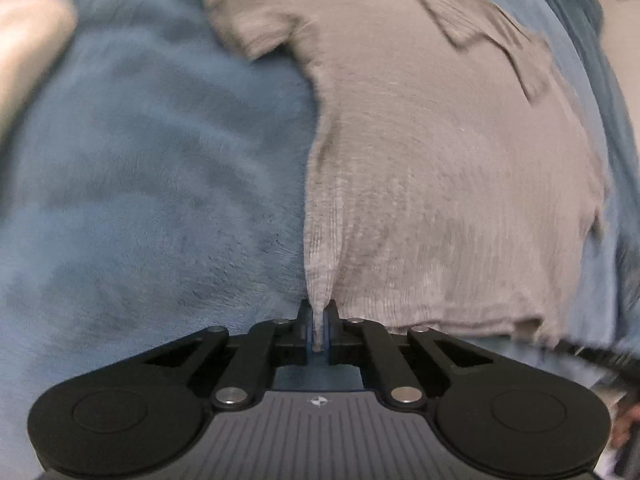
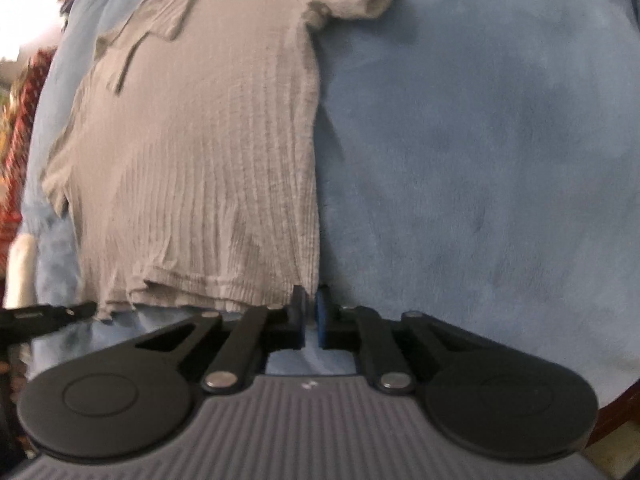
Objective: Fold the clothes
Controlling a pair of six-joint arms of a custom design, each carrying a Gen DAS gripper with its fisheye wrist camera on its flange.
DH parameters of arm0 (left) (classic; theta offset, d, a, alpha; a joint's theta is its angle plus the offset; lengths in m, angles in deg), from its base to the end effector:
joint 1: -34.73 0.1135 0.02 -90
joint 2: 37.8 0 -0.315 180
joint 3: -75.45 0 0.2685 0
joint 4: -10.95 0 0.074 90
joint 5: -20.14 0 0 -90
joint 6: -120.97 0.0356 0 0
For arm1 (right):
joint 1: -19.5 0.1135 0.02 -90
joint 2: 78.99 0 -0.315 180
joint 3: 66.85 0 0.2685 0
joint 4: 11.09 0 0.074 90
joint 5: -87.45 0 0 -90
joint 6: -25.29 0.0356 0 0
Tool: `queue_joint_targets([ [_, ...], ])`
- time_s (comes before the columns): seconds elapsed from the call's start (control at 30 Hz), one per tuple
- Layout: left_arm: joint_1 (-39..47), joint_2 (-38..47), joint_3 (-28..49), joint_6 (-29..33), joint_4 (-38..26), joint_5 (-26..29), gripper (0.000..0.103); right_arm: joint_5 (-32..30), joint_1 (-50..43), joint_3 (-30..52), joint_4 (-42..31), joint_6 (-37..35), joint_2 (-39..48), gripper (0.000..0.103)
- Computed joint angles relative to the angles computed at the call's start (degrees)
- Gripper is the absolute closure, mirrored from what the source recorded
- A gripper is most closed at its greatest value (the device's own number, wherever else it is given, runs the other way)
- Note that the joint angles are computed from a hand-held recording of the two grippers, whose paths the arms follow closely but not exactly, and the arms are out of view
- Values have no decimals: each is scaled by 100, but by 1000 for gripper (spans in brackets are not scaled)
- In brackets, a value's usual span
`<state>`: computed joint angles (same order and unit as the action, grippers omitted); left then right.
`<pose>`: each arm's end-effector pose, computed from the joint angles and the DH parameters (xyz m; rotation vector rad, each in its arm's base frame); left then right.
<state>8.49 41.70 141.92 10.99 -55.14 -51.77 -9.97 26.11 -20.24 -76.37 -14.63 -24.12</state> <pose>0.2145 -0.1180 0.2568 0.2121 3.0339 -0.5589 0.1340 0.0202 0.2277 1.0586 2.7295 0.3681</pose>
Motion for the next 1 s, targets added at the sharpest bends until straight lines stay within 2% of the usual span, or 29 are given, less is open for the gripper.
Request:
queue_joint_targets([
  [0.17, 66, -299, 412, 295, -547, -468, 98, 214, -307, 359, -692, -389, -88, 98],
  [0.4, 351, -411, 593, 689, -1038, -557, 98, 358, -847, 627, -1277, -1108, -137, 99],
  [0.67, -132, 269, 195, 801, -400, -917, 97, 577, -620, 107, -601, -1138, 331, 98],
  [0.87, 45, 292, 181, 720, -367, -748, 94, 563, -768, 19, -419, -1280, 398, 97],
  [0.97, 165, 178, 267, 911, -548, -559, 84, 587, -739, 126, -550, -1237, 329, 90],
  [1.0, 201, 142, 303, 986, -621, -507, 78, 592, -732, 183, -637, -1234, 292, 84],
])
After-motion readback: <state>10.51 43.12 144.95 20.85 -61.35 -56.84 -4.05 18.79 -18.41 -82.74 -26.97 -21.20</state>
